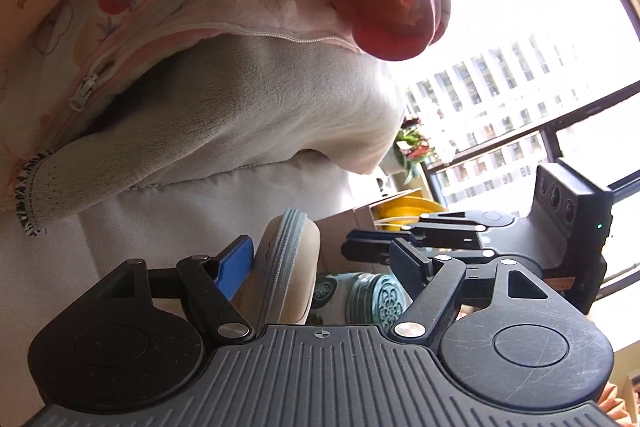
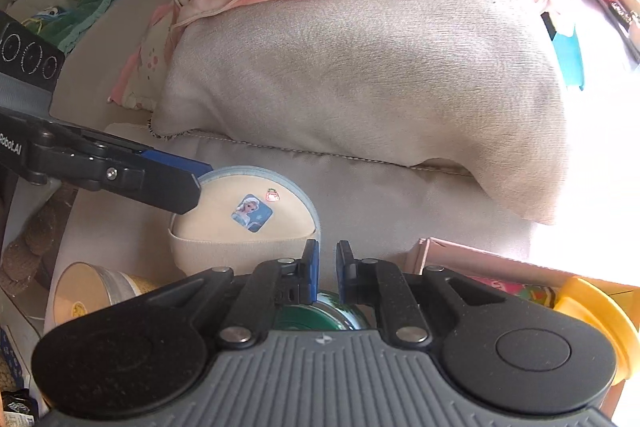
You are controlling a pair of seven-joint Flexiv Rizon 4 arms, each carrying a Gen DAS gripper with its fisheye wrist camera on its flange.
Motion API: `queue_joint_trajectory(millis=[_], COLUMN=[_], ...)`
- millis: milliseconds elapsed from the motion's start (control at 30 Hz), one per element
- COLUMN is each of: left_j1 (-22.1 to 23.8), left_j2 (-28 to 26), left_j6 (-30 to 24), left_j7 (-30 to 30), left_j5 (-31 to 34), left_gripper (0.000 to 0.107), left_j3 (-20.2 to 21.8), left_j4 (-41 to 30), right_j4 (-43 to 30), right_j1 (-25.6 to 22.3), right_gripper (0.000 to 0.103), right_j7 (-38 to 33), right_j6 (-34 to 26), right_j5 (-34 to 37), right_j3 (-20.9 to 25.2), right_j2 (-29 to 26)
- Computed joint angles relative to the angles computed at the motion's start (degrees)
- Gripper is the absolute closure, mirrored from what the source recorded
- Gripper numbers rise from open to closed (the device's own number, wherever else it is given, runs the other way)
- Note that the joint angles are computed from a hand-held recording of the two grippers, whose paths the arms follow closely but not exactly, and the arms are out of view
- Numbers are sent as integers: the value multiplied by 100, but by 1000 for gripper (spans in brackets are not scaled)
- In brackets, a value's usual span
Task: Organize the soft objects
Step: 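Grasp the beige round pad with the left gripper while the right grasps the beige ribbon bow, then carry the beige pad and ribbon bow over the pink box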
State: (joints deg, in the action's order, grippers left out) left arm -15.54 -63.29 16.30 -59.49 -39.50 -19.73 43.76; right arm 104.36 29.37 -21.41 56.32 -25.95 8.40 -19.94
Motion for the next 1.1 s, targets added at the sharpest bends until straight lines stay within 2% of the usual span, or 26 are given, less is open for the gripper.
queue_joint_trajectory(millis=[133, 233, 267, 333, 400, 433, 567, 633, 667, 700, 767, 900, 1100], left_j1=[-279, -449, -485, -488, -456, -486, -502, -525, -531, -518, -513, -482, -437], left_j2=[-122, 13, 58, 158, 250, 193, 486, 731, 801, 919, 1059, 1315, 1515], left_j6=[-452, -249, -172, -22, 89, 96, 528, 871, 989, 1144, 1347, 1756, 2095], left_j7=[-62, 123, 145, 141, -95, -282, -639, -678, -662, -638, -644, -596, -640], left_j5=[626, 991, 1088, 1164, 1125, 1130, 1254, 1366, 1448, 1489, 1539, 1511, 1418], left_gripper=[35, 48, 56, 58, 60, 60, 62, 62, 62, 62, 62, 62, 62], left_j3=[361, 532, 576, 590, 581, 622, 682, 721, 750, 751, 735, 642, 580], left_j4=[-523, -374, -312, -144, 31, -88, 340, 707, 798, 991, 1231, 1734, 2132], right_j4=[270, 518, 600, 818, 1105, 1259, 1850, 2082, 2204, 2295, 2402, 2305, 2148], right_j1=[-2, -14, -13, 16, 47, 64, -15, -66, -60, -30, 111, 586, 1019], right_gripper=[92, 92, 92, 92, 92, 92, 92, 87, 77, 63, 50, 50, 50], right_j7=[272, 535, 628, 924, 1375, 1665, 2824, 3112, 3201, 3217, 3268, 3136, 3515], right_j6=[155, 374, 413, 480, 473, 462, 401, 345, 345, 363, 331, 78, 59], right_j5=[-153, -360, -457, -794, -1337, -1733, -3457, -3865, -3955, -3960, -3911, -3505, -3392], right_j3=[-61, -82, -88, -117, -130, -114, 154, 414, 551, 675, 874, 1020, 776], right_j2=[196, 381, 452, 655, 956, 1118, 1727, 1930, 1999, 2011, 1888, 1328, 789])
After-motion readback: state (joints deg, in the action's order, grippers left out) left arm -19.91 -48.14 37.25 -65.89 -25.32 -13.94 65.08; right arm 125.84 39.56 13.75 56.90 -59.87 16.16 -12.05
